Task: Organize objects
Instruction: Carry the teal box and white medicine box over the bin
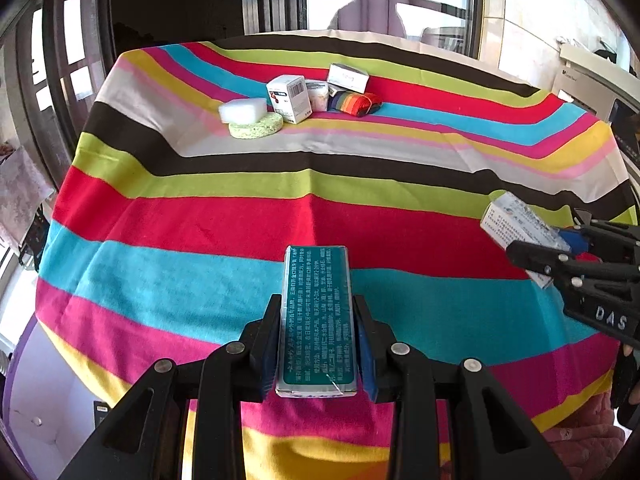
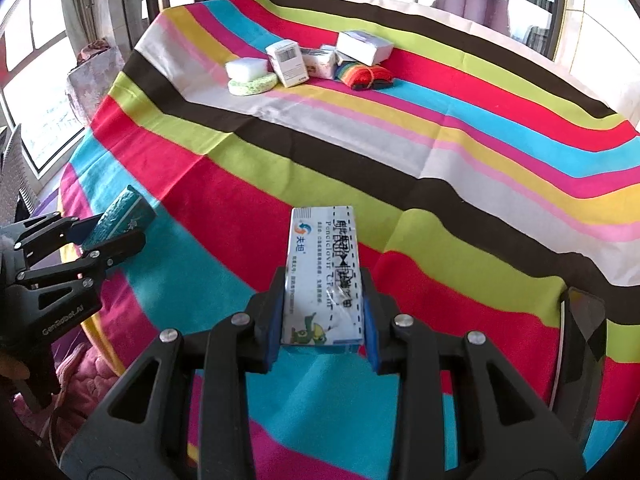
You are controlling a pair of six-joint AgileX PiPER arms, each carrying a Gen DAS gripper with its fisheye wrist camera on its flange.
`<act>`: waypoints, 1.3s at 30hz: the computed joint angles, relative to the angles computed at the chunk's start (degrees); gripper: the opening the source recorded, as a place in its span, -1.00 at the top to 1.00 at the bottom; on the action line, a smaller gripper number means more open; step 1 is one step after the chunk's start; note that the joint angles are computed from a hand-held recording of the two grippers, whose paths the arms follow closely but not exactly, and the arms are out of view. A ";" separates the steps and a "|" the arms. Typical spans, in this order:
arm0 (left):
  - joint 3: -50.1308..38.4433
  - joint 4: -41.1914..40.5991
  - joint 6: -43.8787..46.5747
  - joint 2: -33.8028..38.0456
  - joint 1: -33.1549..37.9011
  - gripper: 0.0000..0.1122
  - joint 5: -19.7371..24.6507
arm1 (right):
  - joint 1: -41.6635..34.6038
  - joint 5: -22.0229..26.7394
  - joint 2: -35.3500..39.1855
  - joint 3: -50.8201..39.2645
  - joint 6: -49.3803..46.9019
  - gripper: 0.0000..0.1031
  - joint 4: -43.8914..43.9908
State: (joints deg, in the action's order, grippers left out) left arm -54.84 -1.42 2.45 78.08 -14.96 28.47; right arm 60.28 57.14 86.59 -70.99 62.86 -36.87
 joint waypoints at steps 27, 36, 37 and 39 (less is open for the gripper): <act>10.91 -34.01 37.83 -12.13 34.47 0.39 7.38 | 14.58 4.46 16.97 -20.42 -13.31 0.28 3.12; 11.13 -37.88 44.97 -9.10 50.55 0.39 10.87 | 14.97 7.93 28.81 -40.86 -29.85 0.28 10.89; 11.14 -37.71 44.93 -8.89 51.89 0.39 10.93 | 14.96 8.89 30.75 -44.15 -32.01 0.28 12.01; 10.59 -37.63 45.01 -7.65 54.56 0.39 10.69 | 14.97 11.02 35.04 -51.43 -35.96 0.28 14.69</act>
State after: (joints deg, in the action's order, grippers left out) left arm -44.24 -39.05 47.47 70.43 39.60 39.15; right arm 75.25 68.16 121.63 -122.42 26.90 -22.18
